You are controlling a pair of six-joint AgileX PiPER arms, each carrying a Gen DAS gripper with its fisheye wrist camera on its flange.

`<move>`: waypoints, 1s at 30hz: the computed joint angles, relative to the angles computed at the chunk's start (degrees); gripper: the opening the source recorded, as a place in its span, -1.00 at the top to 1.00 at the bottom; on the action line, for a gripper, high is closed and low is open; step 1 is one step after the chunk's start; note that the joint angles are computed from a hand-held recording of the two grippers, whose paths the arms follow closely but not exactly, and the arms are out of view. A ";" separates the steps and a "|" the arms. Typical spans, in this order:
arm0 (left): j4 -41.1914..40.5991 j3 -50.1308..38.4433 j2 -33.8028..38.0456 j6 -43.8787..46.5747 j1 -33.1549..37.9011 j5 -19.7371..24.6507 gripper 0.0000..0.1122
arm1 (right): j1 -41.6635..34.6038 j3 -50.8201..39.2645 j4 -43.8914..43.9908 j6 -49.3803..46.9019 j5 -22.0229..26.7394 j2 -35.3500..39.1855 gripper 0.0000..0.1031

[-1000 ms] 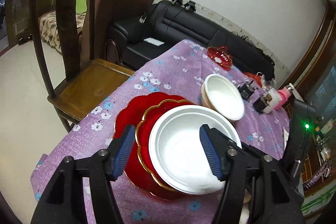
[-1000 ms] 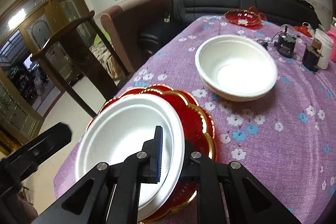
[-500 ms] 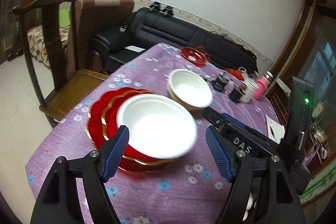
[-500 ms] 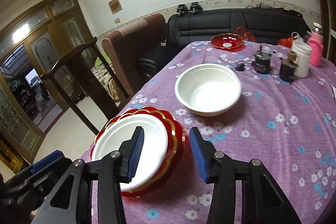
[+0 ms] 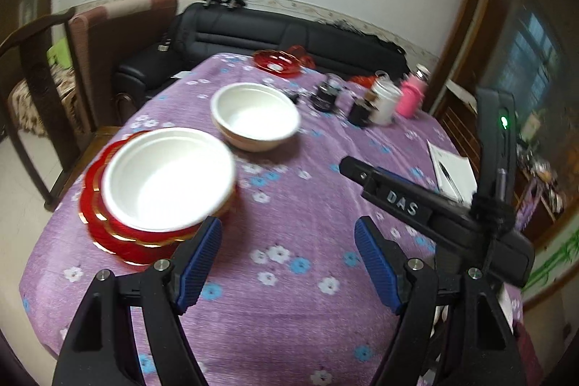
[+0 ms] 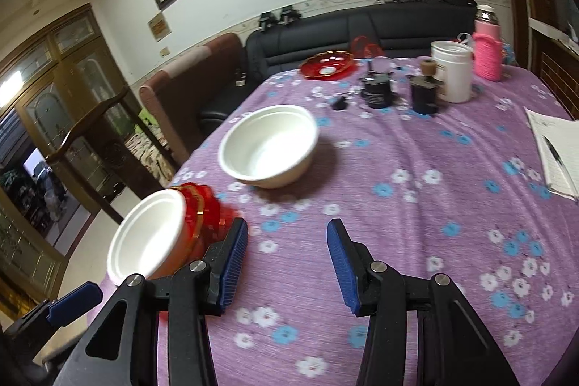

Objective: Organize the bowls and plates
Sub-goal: 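Open both grippers and withdraw them from the stack, then grasp another white bowl rim with the right gripper and lift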

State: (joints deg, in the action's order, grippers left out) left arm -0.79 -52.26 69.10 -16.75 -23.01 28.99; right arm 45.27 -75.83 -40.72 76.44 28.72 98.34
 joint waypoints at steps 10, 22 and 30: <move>7.53 -0.92 8.13 -5.35 -10.81 -2.81 -0.41 | -6.23 9.63 1.72 1.03 -3.59 -3.95 0.03; 3.94 -2.72 16.88 -2.06 -10.76 -6.19 -0.41 | -12.14 12.96 7.31 -4.02 -6.15 -3.77 0.03; -6.99 -1.10 21.39 11.56 -7.08 -13.30 -0.41 | -13.64 3.52 17.18 -20.99 -3.38 1.83 0.03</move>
